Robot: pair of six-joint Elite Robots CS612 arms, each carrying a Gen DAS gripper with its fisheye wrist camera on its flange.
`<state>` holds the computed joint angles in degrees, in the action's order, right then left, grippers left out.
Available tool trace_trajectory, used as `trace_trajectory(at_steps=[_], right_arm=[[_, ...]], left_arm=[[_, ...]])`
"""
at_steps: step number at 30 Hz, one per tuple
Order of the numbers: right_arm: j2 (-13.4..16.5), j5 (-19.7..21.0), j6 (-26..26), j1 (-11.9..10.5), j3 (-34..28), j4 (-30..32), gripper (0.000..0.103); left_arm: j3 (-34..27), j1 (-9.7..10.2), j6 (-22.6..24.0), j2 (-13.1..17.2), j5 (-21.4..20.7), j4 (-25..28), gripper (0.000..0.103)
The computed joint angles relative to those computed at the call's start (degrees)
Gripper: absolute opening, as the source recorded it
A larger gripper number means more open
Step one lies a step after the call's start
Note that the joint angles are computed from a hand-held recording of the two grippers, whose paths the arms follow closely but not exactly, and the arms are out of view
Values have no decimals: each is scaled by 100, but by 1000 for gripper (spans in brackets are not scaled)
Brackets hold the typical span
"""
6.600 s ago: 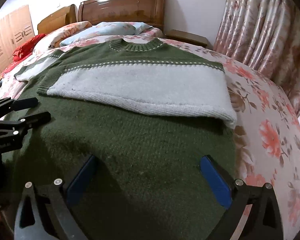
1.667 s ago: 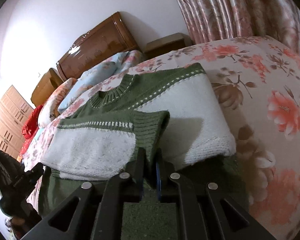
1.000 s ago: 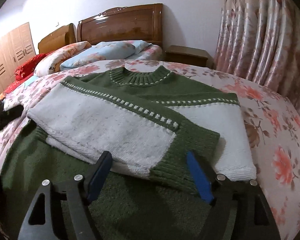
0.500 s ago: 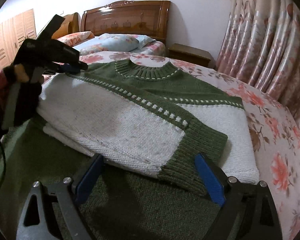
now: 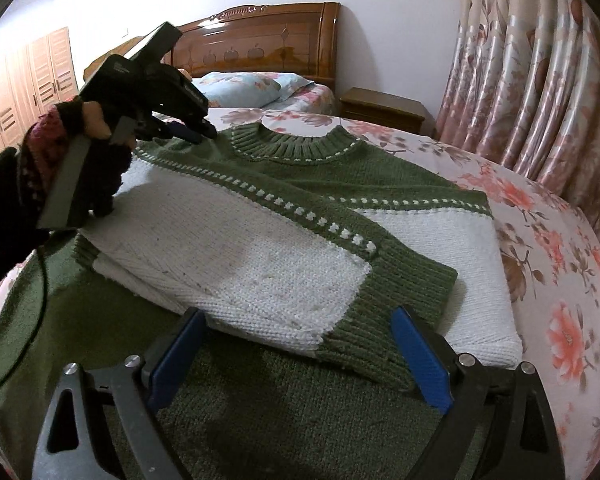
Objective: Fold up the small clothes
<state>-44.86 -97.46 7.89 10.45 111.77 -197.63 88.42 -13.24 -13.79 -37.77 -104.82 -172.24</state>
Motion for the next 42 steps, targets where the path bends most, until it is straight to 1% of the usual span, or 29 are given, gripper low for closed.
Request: trace_trajectory(at_steps=[3,5,8,9,10,12,13,14,15,16,17,19,21,22,24,25,26,27,28,30,31,35,37,38,39,41,42], right_arm=[[-5,15,7,-3,8,-9,103],[-4,28,9,-9,10,-18,103],[-5,36,16,-12,11,-24,103],[-4,31,18,-8,9,-21,103],[-4,24,14,-7,7,-14,103],[-1,6,4,-1,1,-2,103],[-3,4,2,0,1,1,103],[-3,4,2,0,1,1,103],[-3,4,2,0,1,1,103],[-4,7,4,-1,2,-2,103],[-4,7,4,-1,2,-2,103],[-4,11,4,-3,4,-4,103],[0,14,10,-1,-5,-1,103],[0,13,6,-2,-6,2,103],[0,18,10,-2,-6,-1,103],[0,29,12,-5,-4,-10,103],[0,51,21,-11,5,-36,103],[-1,76,33,-18,13,-59,103],[-2,97,46,-27,24,-85,103],[2,160,79,-48,47,-159,103],[0,152,79,-48,63,-198,103],[1,195,283,-101,163,-515,103],[12,134,560,-132,238,-818,103],[16,100,725,-158,284,-982,103],[19,53,916,-186,322,-1090,103],[3,38,1120,-222,318,-960,103],[-4,47,1120,-223,299,-866,103]], left_arm=[[16,20,155,-26,-18,27,17],[48,71,160,-64,-197,30,17],[201,128,180,-107,-477,-372,19],[265,114,231,-126,-384,-505,21],[377,85,291,-189,-153,-603,21],[506,38,370,-275,364,-537,22],[558,53,360,-314,482,-436,22],[623,91,318,-339,400,-498,21],[750,141,266,-380,271,-711,21],[987,188,212,-462,189,-1121,21],[1156,217,209,-507,168,-1416,22],[1586,263,311,-643,32,-1940,26],[1860,299,414,-714,-92,-2139,33],[1969,306,442,-721,-81,-2207,34],[2099,294,535,-684,-35,-2270,35],[2114,305,624,-619,-123,-2303,35],[2143,321,703,-572,-215,-2453,35],[2202,317,794,-497,-236,-2815,35],[2213,325,803,-464,-274,-2937,36],[2176,374,694,-438,-433,-2959,36],[2180,396,594,-415,-467,-3092,36],[2314,473,232,-349,-522,-3957,36],[2293,498,121,-328,-520,-4019,36],[2250,499,116,-321,-549,-3898,36],[2191,502,151,-328,-604,-3632,36],[2128,511,299,-344,-747,-3255,36],[2134,494,340,-353,-715,-3229,36]])
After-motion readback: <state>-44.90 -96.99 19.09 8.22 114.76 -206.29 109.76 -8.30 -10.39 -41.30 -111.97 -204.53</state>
